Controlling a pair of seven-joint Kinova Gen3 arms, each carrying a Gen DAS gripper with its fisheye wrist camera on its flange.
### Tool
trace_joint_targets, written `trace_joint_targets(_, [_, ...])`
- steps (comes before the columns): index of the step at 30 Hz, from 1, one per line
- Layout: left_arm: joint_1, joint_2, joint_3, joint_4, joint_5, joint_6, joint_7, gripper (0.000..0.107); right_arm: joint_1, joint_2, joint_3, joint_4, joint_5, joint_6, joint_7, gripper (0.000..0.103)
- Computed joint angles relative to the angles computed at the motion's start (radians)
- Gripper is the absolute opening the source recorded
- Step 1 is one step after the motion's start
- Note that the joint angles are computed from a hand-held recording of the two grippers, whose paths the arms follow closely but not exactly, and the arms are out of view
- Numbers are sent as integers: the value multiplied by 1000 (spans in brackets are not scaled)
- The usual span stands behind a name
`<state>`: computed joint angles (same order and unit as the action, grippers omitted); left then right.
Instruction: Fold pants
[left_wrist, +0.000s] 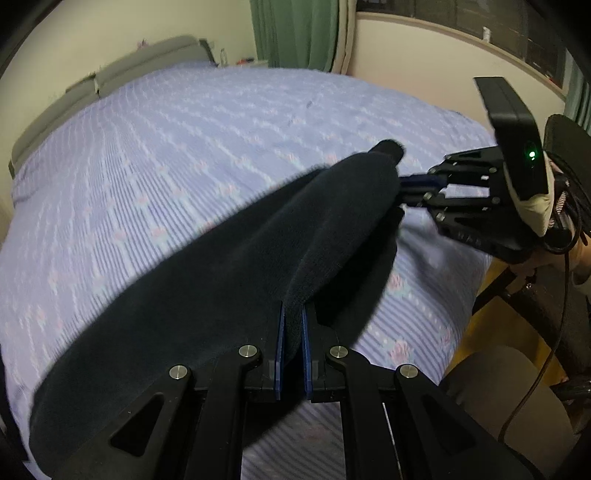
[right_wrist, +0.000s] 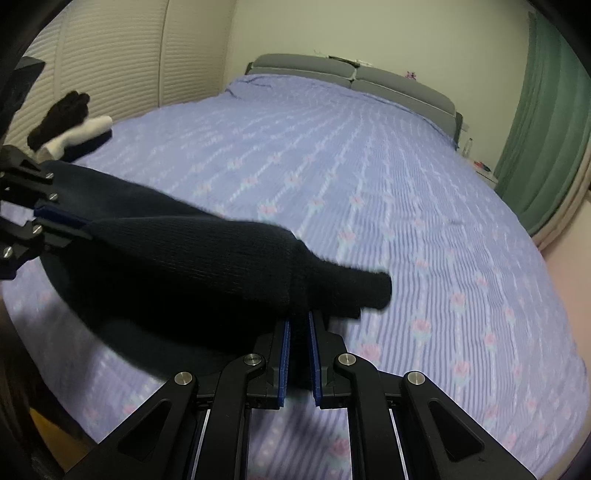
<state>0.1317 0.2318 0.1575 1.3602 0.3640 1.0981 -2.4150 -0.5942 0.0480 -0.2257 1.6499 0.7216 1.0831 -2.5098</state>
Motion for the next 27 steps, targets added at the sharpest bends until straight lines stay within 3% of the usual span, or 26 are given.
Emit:
trace_joint_targets(8, [-34, -22, -4, 122, 75, -95, -54, 10, 44, -80, -8, 104, -79, -51, -83, 10])
trace_joint_targets(15, [-68, -57, -5, 207, 174, -176, -110, 12, 76, -110, -49, 111, -117, -89, -181, 15])
trace_joint_targets(20, [-90, -118, -25, 256, 246, -197, -158, 36, 60, -114, -95, 98, -69, -73, -318, 53])
trace_joint_targets(23, [-104, -150, -48, 270, 283, -184, -194, 40, 52, -128, -102, 97, -56, -96, -425, 60])
trace_joint_targets(27, [-150, -186, -103, 279, 340, -144, -239, 42, 67, -141, -102, 111, -93, -186, -524, 62])
